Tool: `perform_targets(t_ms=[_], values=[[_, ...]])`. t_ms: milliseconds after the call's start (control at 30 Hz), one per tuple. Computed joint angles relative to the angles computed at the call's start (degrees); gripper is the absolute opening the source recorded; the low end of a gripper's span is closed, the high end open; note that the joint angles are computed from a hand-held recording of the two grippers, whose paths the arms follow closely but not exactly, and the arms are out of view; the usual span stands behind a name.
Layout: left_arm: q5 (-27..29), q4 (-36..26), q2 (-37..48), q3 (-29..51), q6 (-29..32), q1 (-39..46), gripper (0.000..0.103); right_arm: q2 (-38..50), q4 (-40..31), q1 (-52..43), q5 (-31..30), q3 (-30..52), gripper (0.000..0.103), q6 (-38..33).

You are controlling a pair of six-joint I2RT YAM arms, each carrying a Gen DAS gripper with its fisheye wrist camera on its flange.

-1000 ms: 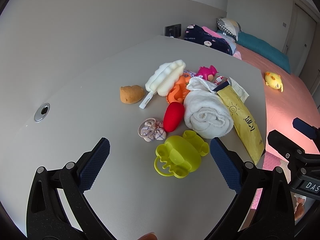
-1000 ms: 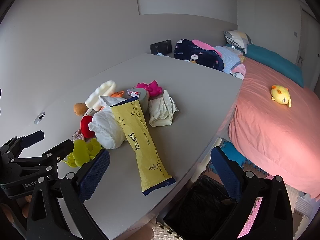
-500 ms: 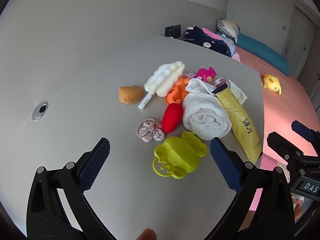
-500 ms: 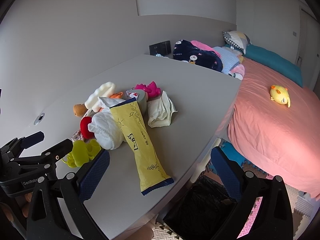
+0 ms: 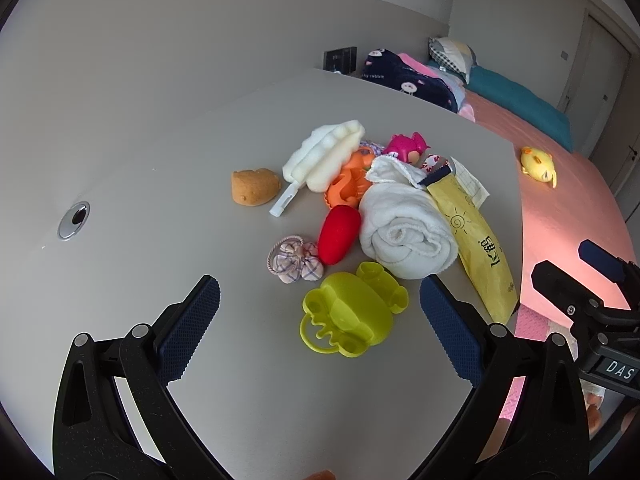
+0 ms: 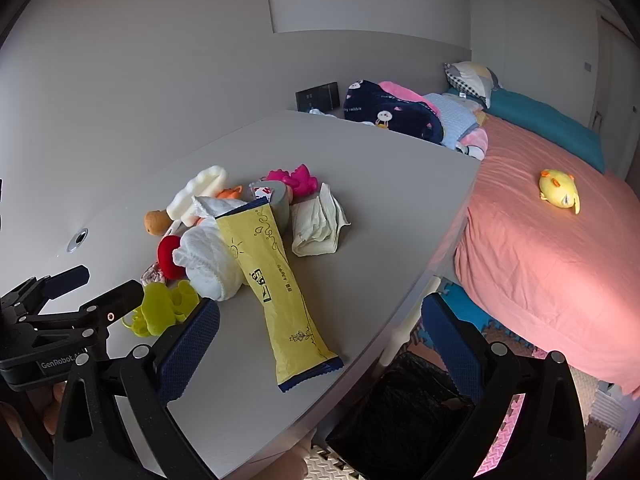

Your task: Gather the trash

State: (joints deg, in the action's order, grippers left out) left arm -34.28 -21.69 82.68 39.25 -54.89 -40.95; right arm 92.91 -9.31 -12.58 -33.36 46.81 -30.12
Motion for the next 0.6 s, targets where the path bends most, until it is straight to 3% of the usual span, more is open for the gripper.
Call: perform_targets(t_ms=[600], values=[[3.05,7.52,2.91,-2.97,4.55,2.19,0.097,6.77,3.63,2.08,-0.33,1.73,0.098,-1.91]])
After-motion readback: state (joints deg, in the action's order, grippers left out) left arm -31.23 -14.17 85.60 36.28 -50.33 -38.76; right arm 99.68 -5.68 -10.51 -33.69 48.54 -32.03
